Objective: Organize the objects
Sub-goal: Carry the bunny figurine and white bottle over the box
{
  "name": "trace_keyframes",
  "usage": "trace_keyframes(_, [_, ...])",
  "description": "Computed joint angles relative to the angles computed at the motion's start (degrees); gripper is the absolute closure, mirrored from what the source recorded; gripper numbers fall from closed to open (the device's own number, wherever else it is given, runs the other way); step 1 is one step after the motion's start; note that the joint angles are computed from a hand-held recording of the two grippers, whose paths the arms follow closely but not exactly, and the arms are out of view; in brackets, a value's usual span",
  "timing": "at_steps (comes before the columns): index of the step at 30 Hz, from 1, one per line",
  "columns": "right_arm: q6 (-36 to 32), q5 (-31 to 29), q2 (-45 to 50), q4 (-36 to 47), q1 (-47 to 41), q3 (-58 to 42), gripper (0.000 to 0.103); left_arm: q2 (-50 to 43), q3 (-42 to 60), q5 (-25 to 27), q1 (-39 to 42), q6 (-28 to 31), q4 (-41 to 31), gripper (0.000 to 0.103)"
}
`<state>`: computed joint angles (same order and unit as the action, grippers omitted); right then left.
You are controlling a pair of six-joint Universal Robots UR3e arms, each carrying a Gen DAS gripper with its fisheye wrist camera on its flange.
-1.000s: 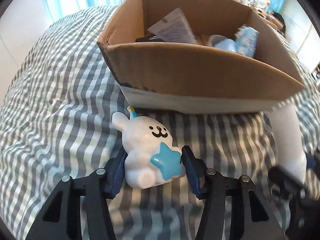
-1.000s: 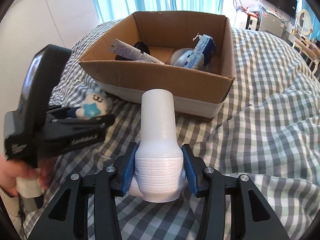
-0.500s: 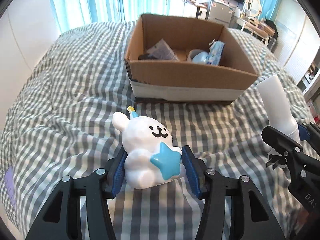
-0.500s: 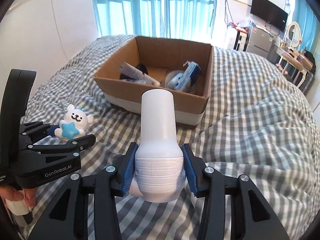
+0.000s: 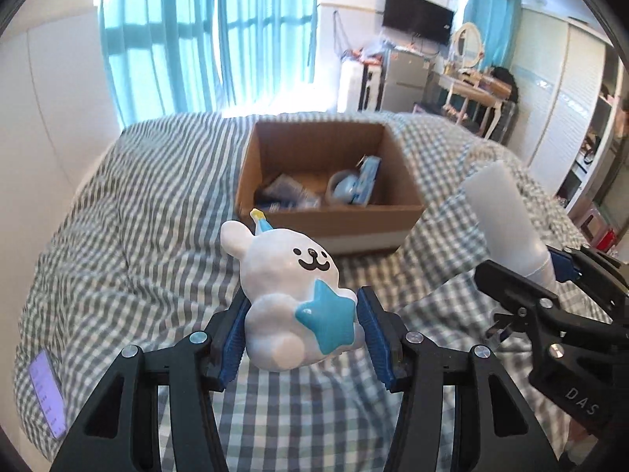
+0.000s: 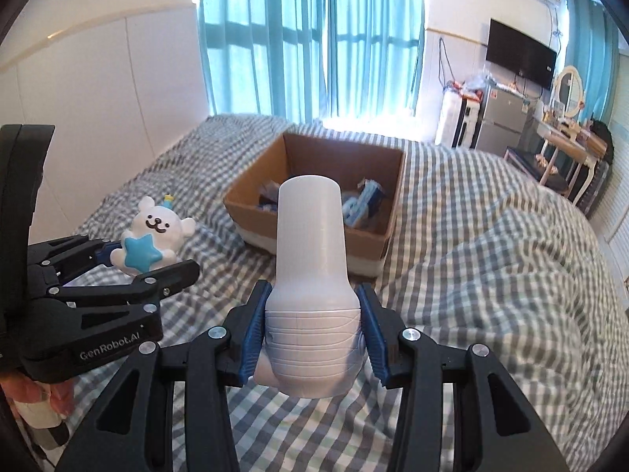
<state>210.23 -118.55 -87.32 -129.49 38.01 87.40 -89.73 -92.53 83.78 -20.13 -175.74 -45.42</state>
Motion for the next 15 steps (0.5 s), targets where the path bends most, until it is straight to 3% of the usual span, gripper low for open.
trace_keyframes(7, [-6.0, -1.1, 1.8, 1.5, -2.9, -7.7, 0.059, -6.9, 13.6, -1.7, -0.5, 1.4, -3.0, 0.049])
trace_keyframes(15, [-13.3, 9.9, 7.7, 0.6, -15.1, -17.9, 0.059, -25.9, 42.0, -1.8, 0.0, 2.3, -10.7, 0.049])
